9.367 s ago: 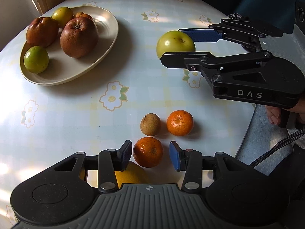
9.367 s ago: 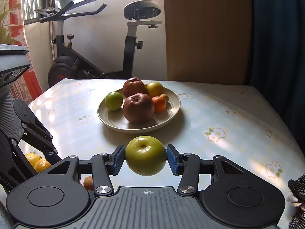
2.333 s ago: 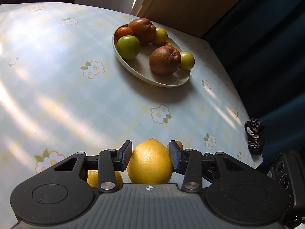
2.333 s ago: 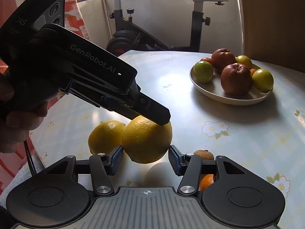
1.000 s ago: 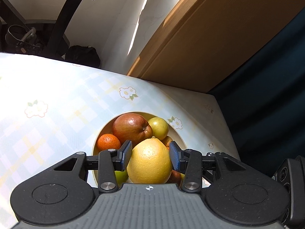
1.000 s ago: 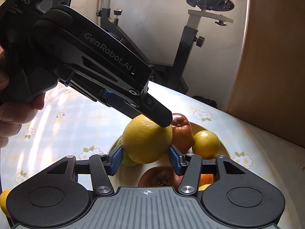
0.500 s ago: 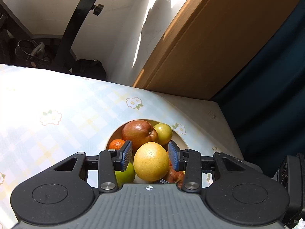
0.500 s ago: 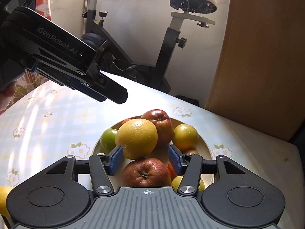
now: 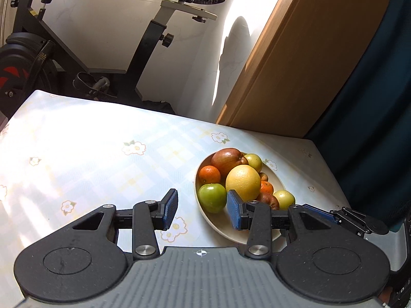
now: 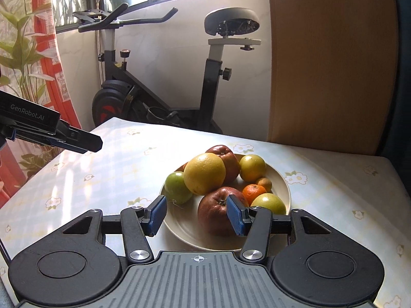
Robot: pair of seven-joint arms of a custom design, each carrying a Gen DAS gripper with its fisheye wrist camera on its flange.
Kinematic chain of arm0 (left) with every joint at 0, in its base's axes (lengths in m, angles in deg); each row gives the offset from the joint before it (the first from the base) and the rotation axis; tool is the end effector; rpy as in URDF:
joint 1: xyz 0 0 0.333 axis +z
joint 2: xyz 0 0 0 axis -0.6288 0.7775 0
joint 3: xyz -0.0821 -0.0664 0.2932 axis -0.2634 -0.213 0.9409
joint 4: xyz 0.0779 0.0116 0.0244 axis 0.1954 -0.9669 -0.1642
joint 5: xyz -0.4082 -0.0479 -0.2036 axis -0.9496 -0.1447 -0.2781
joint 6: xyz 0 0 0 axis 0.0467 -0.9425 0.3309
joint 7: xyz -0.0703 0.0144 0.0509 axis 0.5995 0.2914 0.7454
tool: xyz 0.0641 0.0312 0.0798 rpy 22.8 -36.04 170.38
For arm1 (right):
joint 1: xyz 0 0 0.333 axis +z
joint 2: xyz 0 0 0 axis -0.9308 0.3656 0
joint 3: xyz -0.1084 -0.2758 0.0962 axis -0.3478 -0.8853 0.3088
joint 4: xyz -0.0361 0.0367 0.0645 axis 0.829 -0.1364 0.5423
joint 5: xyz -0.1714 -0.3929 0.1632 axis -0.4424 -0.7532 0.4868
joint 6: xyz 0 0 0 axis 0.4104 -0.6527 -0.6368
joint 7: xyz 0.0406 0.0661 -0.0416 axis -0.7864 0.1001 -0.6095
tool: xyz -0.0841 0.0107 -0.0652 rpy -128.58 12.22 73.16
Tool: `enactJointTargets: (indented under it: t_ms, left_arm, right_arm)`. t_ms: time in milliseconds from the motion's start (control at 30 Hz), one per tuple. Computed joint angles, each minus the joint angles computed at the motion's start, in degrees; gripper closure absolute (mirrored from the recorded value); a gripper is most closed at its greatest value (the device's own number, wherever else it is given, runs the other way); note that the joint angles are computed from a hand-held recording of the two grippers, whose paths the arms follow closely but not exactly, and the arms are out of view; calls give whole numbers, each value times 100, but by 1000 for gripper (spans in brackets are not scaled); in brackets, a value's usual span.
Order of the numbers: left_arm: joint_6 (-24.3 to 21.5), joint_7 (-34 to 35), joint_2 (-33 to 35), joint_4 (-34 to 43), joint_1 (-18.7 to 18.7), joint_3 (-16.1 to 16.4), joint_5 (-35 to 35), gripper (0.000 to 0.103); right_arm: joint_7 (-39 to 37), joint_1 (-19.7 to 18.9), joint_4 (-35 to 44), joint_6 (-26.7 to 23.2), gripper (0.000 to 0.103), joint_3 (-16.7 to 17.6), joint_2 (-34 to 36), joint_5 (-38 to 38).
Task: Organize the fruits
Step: 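Withdraw the left gripper from the plate toward the lemon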
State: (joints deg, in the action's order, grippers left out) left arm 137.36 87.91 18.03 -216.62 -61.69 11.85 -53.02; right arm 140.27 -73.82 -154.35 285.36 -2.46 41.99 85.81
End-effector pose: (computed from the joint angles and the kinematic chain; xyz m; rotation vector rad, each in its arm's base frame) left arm 0.4946 -0.3771 0.4337 -1.6150 2.2298 -1.1766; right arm 0.3814 0.1699 0.3527 -1.6055 1.5616 -0.6559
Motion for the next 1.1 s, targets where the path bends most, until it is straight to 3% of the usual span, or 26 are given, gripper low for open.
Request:
enactJointTargets:
  t_ms: [233, 433, 567, 933, 1100]
  left_arm:
    - [288, -1059, -792, -898, 330, -183, 933, 59]
    - [367, -1841, -1425, -1555, 739, -593, 1610, 59]
    - [437, -1795, -1759, -1991, 298, -235, 1292, 59]
    - [243, -2258, -2153, -2538, 542, -605, 1409, 59]
    - [178, -1987, -2104, -2593, 159, -229, 1294, 59]
  right_arm:
    - [694, -155, -332, 277, 55, 1055, -497, 738]
    - [1248, -67, -457, 408, 56, 1562, -646, 1120]
    - [1490, -89, -456, 199, 56, 1908, -830, 990]
    - [2175, 334, -500, -123, 56, 1779, -833, 127]
    - [2335, 483, -434, -258, 56, 1607, -669, -376]
